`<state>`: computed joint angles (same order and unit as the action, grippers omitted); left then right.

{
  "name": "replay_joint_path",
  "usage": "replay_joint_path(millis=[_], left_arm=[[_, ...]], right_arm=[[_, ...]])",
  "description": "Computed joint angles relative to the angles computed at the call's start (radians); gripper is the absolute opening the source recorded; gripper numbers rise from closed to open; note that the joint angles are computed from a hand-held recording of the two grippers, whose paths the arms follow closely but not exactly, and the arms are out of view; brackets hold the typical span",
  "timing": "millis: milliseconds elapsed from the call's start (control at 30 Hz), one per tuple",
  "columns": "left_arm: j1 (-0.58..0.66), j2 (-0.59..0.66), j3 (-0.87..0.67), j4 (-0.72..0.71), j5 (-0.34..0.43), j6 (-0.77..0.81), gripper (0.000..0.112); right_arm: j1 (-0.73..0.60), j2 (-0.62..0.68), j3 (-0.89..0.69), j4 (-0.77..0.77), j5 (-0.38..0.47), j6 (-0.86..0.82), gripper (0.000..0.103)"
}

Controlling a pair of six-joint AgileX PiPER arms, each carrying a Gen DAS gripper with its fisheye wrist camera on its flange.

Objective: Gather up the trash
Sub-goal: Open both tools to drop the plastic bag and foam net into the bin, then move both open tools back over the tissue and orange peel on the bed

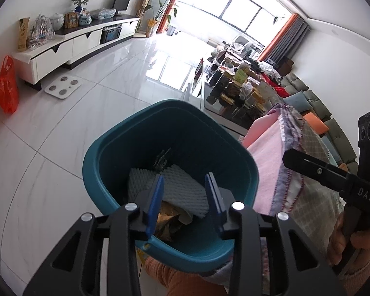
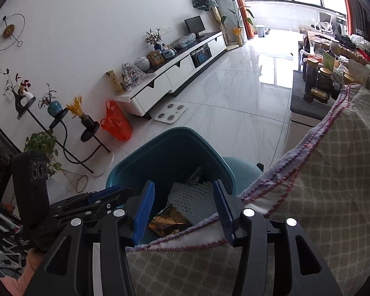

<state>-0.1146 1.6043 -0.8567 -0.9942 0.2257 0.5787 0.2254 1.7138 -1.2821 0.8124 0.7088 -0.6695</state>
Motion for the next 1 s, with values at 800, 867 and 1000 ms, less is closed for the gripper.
replay_joint_path(millis=[800, 867, 1000], left_arm=[[-0.567, 0.111, -0.326, 0.195, -0.029, -0.02, 0.052], [-0.6, 0.183, -0.427, 0.274, 0.022, -0.09, 0.052], [-0.663, 0.307, -0.623, 0.474, 0.109, -0.261, 0.054]], right_arm=[[-0.872, -0.507, 0.469, 0.225, 0.245, -0.51, 0.051], [-0.965, -0.483, 0.468, 0.227, 0.259, -0.532, 0.051], [-1.102, -0.435, 0.452, 0.238, 0.284, -0.575, 0.053]])
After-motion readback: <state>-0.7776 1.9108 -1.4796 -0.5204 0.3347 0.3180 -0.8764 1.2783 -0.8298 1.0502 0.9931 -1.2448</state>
